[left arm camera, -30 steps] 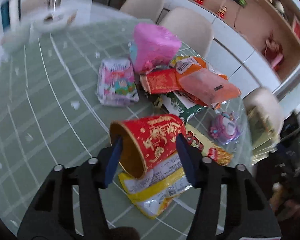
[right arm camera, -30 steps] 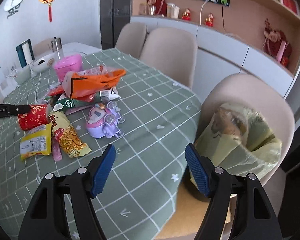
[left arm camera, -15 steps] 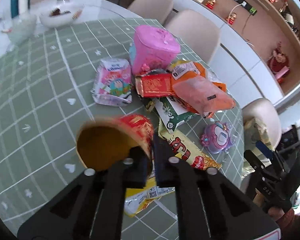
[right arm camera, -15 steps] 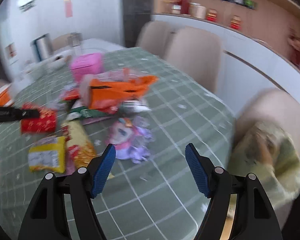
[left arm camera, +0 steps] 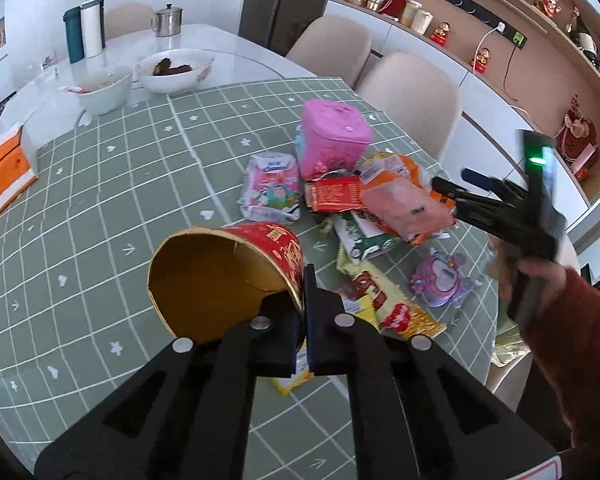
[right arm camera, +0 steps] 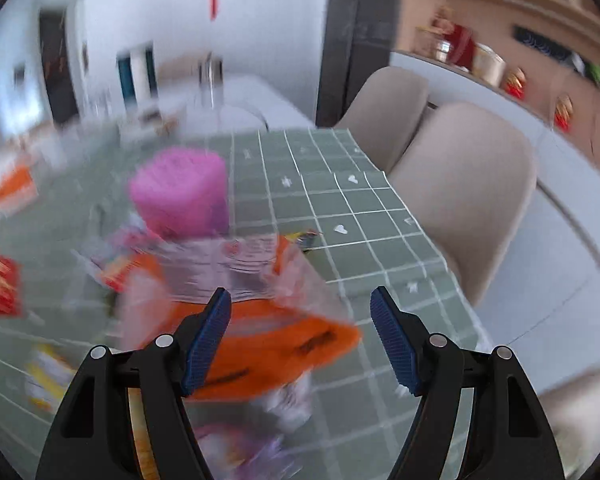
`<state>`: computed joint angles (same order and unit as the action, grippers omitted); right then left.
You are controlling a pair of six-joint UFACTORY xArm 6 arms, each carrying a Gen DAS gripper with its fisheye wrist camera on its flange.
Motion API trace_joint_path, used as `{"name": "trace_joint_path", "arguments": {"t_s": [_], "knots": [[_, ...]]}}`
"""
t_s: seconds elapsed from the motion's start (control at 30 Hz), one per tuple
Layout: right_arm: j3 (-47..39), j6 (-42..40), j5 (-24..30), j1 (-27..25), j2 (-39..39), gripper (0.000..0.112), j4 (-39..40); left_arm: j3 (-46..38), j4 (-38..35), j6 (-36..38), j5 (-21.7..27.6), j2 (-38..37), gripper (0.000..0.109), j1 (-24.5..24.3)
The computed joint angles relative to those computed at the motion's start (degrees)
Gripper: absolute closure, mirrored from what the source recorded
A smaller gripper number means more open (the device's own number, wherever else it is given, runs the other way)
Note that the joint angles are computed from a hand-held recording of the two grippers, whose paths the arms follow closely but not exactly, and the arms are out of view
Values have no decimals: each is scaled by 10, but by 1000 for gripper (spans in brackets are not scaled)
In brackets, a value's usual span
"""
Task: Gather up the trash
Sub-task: 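Carry the red tub and orange bag to the green-lined bin with both grippers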
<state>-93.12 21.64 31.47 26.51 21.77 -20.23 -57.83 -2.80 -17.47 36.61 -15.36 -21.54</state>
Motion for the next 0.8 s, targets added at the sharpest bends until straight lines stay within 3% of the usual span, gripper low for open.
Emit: {"name": "trace_joint_path", "arguments": {"t_s": [0.07,0.17,0.2,0.3,0.5,0.8], "knots": [[-46,-5,31,-6,41,44,0,3,-5,9,4,-3,106,4],[-71,-20,43,-19,67,47,63,10,1,20,1,-4,106,8],[-69,-19,45,-24,69,68,85,12,0,20,1,-5,106,8],[-57,-49,62,-31,59,82,182,14,2,22,-1,-8,106,7],[63,-11,28,-18,-89,88,155,-8,21,10,-13,-23,106,-8],[128,22,87,-35,-290,90,17,-131,65,-17,-28,9,106,-99]]}}
